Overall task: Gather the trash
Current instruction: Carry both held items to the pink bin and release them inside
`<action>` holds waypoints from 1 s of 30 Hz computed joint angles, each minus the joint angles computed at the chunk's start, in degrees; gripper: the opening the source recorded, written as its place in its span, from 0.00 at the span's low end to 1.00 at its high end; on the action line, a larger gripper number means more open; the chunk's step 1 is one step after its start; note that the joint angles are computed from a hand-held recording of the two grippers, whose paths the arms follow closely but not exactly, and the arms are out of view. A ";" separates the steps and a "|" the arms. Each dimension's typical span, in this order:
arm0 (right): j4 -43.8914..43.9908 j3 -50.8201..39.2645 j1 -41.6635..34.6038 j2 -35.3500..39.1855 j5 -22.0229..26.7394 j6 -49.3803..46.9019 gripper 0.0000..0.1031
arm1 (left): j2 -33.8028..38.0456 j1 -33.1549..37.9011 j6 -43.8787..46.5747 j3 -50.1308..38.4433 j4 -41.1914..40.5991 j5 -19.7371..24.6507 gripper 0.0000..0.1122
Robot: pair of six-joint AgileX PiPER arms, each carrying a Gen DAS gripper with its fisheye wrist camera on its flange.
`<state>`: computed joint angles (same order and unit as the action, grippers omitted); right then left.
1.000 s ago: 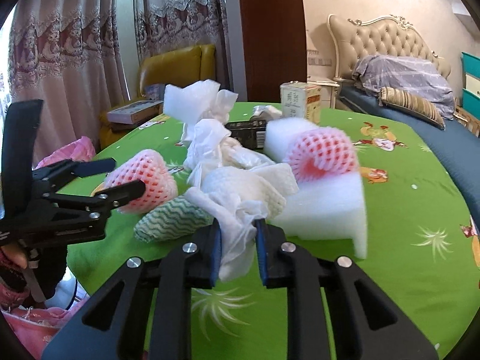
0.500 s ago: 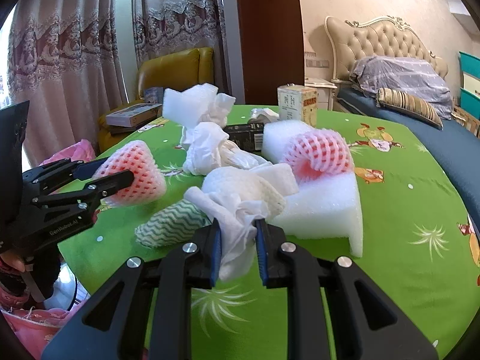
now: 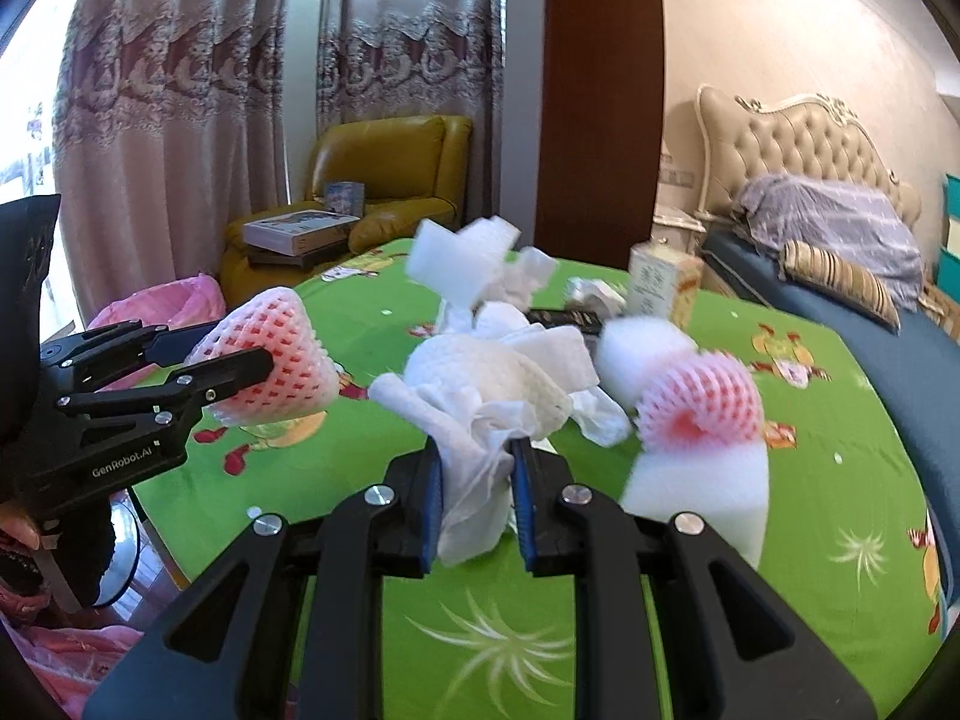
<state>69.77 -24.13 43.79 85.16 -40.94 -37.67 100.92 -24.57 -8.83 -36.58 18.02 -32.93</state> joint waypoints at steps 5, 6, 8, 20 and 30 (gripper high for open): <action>-0.45 -3.47 0.17 1.44 1.32 -1.84 0.19 | -1.70 4.05 -1.45 2.25 2.25 -1.63 0.34; -1.02 -4.30 0.08 1.92 1.84 -1.97 0.19 | -2.19 5.42 -2.12 2.71 3.08 -1.84 0.34; -2.23 -6.33 -0.08 3.15 3.15 -2.42 0.19 | -2.87 6.65 -1.97 3.35 2.97 -2.12 0.34; -16.37 -24.21 -2.76 15.44 14.60 -0.47 0.19 | -6.53 23.41 -4.10 5.21 7.55 -4.18 0.34; -14.19 -48.06 -2.14 29.66 26.23 -11.81 0.19 | -1.44 41.71 -17.28 -4.21 23.42 -1.82 0.34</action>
<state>55.59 -72.20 41.64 114.81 -14.71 -49.48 99.47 17.14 -26.10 -40.79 41.43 -34.75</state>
